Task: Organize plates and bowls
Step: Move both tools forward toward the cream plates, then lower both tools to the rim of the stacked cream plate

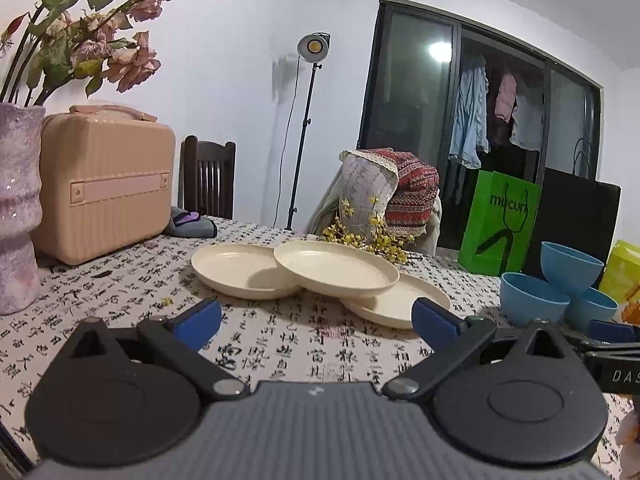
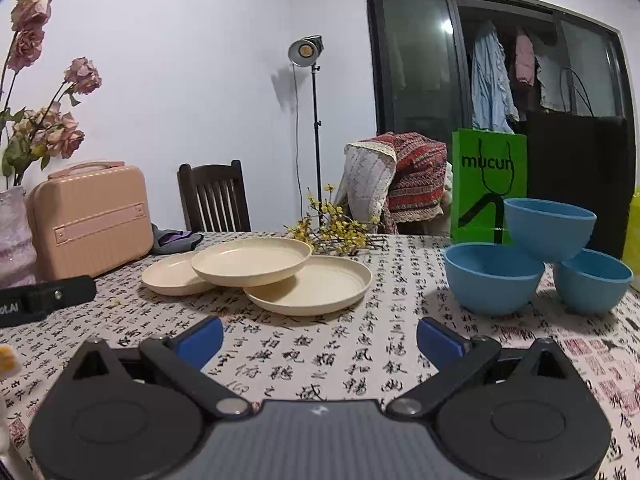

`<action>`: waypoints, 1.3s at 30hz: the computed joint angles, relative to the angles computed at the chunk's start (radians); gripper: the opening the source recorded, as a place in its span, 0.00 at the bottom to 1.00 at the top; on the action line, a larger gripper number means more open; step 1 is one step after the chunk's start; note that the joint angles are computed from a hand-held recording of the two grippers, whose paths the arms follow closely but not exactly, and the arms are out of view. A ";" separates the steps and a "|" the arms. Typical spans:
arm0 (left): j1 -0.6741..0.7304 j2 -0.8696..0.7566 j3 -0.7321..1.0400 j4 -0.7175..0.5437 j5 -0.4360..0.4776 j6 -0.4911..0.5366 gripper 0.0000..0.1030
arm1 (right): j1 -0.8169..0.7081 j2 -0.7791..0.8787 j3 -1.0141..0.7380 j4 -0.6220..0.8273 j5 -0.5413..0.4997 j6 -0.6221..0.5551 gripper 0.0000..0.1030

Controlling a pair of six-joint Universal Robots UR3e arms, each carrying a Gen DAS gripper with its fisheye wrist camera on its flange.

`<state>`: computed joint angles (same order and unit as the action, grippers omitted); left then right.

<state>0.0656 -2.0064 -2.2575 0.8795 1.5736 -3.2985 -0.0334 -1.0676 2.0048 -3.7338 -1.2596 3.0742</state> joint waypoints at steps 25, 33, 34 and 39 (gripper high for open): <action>0.042 0.007 0.252 -0.266 0.004 -0.010 1.00 | 0.092 0.158 -0.511 0.355 -0.077 0.017 1.00; 0.042 -0.024 0.375 -0.376 0.025 -0.024 1.00 | 0.113 0.232 -0.691 0.467 -0.090 0.031 1.00; 0.043 -0.030 0.394 -0.393 0.026 -0.026 1.00 | 0.115 0.241 -0.709 0.477 -0.092 0.031 1.00; 0.044 -0.077 0.507 -0.489 0.042 -0.015 1.00 | 0.134 0.302 -0.836 0.566 -0.117 0.023 1.00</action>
<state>0.1093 -2.0833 -1.7501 0.3908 1.6161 -3.3133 0.1009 -0.7660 1.1689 -3.1678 -1.3763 3.0974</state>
